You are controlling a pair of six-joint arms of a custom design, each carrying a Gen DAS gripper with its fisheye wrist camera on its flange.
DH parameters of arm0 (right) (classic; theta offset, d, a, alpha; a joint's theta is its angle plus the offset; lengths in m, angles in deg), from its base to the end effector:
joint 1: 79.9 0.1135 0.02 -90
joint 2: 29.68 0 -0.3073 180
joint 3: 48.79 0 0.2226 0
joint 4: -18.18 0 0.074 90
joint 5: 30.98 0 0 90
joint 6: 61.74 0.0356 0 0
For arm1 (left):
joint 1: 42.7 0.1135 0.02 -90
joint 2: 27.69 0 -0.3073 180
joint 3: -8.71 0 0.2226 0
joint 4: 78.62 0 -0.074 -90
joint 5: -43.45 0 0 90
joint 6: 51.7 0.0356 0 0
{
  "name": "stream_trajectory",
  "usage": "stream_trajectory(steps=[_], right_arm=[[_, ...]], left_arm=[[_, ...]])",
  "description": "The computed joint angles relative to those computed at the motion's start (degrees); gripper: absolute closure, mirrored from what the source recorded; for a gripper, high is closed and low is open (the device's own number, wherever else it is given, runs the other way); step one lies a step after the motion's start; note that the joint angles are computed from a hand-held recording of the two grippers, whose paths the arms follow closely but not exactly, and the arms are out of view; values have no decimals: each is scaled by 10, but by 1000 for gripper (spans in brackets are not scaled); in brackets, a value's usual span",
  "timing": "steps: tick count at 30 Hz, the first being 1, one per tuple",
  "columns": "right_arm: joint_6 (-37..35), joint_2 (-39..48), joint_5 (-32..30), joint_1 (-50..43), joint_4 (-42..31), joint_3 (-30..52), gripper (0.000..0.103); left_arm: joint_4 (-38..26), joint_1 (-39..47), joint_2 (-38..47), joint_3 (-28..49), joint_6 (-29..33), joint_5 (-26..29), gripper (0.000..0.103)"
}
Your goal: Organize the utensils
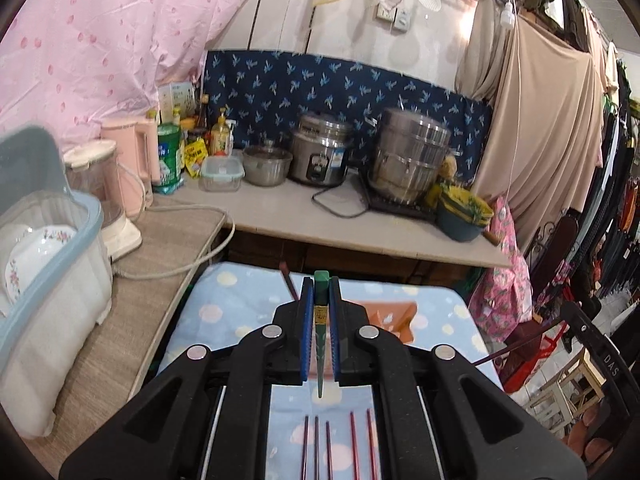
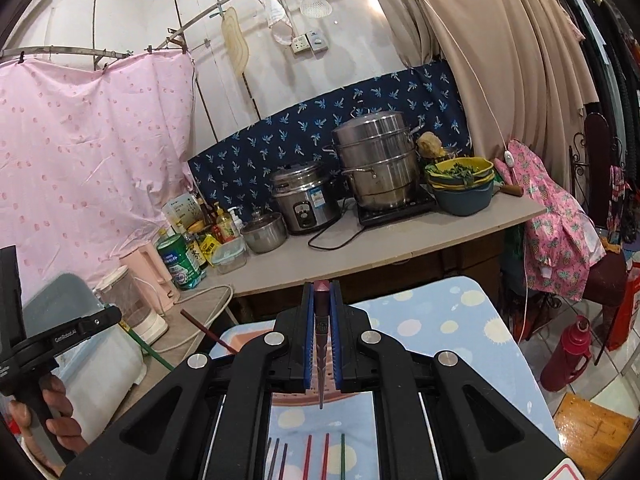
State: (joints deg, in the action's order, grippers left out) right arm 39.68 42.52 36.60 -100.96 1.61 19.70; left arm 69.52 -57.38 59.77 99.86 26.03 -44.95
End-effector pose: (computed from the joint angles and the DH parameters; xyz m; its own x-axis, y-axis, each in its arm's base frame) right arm 0.2368 -0.0766 0.3546 -0.3174 0.3183 -0.8933 0.0624 0.9469 0.3153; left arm 0.3143 -0.0834 0.3831 -0.5051 -0.0873 -0.8586 0.1737 0.9642 -0.2002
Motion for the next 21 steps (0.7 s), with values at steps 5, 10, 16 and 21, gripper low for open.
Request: stream_trajectory(steps=[5, 10, 16, 21], right_arm=[[11, 39, 30, 34, -1, 71, 95], [26, 90, 49, 60, -1, 136, 95], [28, 145, 69, 92, 8, 180, 95], [28, 187, 77, 108, 25, 184, 95]], left_arm=[[-5, -3, 29, 81, -2, -20, 96], [2, -7, 75, 152, -6, -35, 96], [-2, -8, 126, 201, -2, -44, 96], [13, 0, 153, 195, -4, -28, 96]])
